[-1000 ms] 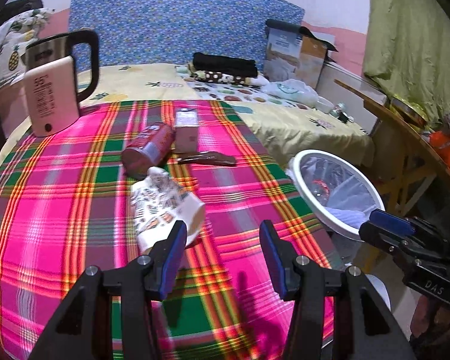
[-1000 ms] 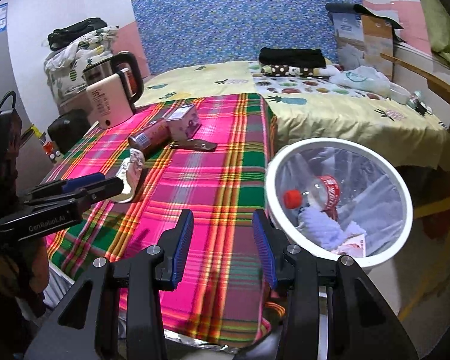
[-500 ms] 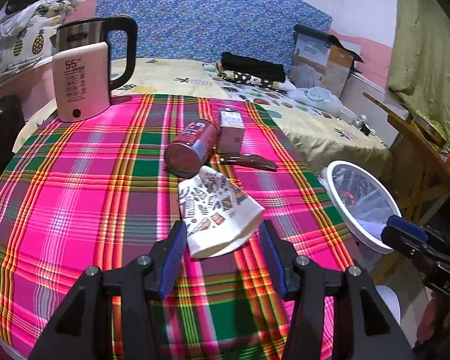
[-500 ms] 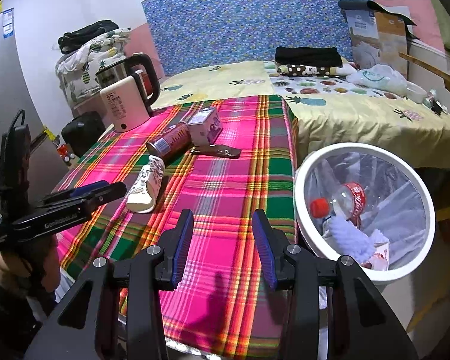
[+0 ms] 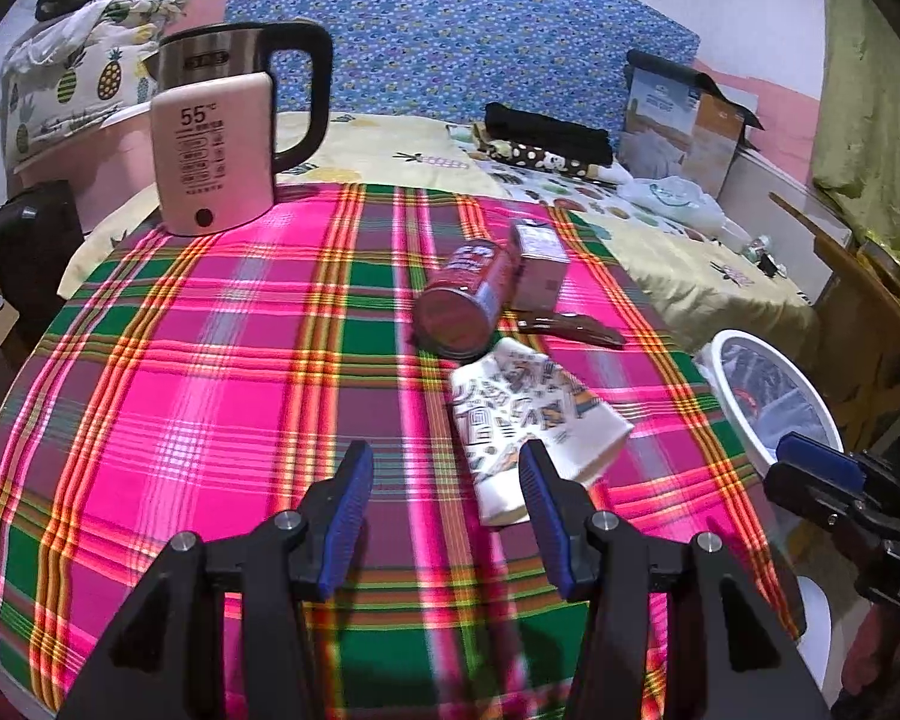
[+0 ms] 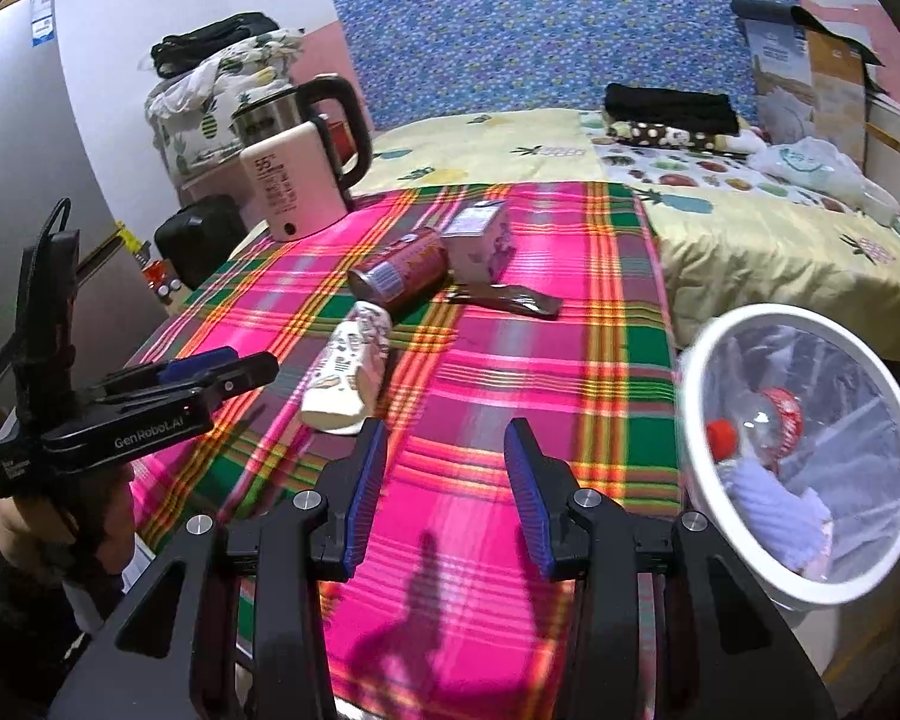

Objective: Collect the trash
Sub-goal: 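Move both tools back over the table toward the patterned paper cup, then grasp the patterned paper cup with the right tool while the left tool grasps the red milk can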

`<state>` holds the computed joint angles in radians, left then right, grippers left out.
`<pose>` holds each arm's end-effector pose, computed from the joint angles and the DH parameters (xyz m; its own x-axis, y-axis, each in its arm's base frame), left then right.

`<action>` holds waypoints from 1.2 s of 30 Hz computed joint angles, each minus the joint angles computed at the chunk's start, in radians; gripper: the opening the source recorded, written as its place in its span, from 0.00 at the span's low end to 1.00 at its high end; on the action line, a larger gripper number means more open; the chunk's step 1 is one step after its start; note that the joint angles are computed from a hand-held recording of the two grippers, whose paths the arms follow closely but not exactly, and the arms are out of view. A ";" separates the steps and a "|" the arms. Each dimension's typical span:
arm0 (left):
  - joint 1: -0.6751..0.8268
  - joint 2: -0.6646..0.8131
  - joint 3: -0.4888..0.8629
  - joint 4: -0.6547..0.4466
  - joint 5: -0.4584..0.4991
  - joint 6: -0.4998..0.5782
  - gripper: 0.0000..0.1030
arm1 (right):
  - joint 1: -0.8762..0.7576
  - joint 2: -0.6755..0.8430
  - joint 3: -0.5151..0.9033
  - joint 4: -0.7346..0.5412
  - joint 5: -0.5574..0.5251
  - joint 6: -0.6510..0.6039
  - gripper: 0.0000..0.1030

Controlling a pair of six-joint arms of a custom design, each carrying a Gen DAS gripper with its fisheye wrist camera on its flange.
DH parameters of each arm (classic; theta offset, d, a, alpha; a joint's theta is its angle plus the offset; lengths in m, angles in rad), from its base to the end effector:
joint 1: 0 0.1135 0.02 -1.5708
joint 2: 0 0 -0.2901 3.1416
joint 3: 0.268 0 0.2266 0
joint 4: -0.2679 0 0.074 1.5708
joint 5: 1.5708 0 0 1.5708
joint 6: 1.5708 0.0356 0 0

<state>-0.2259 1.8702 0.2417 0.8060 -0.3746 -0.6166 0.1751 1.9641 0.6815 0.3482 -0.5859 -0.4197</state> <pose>0.2229 -0.0379 0.0906 -0.5629 -0.4228 -0.7102 -0.4409 0.8804 -0.1747 0.3042 0.0738 0.1056 -0.5321 -0.4389 -0.7240 -0.7508 0.6399 0.1639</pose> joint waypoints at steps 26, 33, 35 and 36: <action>0.222 0.091 -0.036 0.130 0.136 0.115 0.51 | 0.191 0.165 0.198 -0.089 0.072 0.099 0.18; 0.218 0.107 0.007 0.103 0.147 0.130 0.51 | 0.153 0.158 0.187 -0.069 0.055 0.106 0.10; 0.211 0.108 0.025 0.086 0.149 0.132 0.51 | 0.134 0.152 0.185 -0.068 0.047 0.103 0.09; 0.208 0.106 0.034 0.076 0.151 0.135 0.51 | 0.127 0.150 0.184 -0.066 0.045 0.105 0.09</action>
<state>-0.0178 1.9758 0.2755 0.8819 -0.2237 -0.4817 0.3024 2.1139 0.8654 0.2819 -0.5413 -0.3151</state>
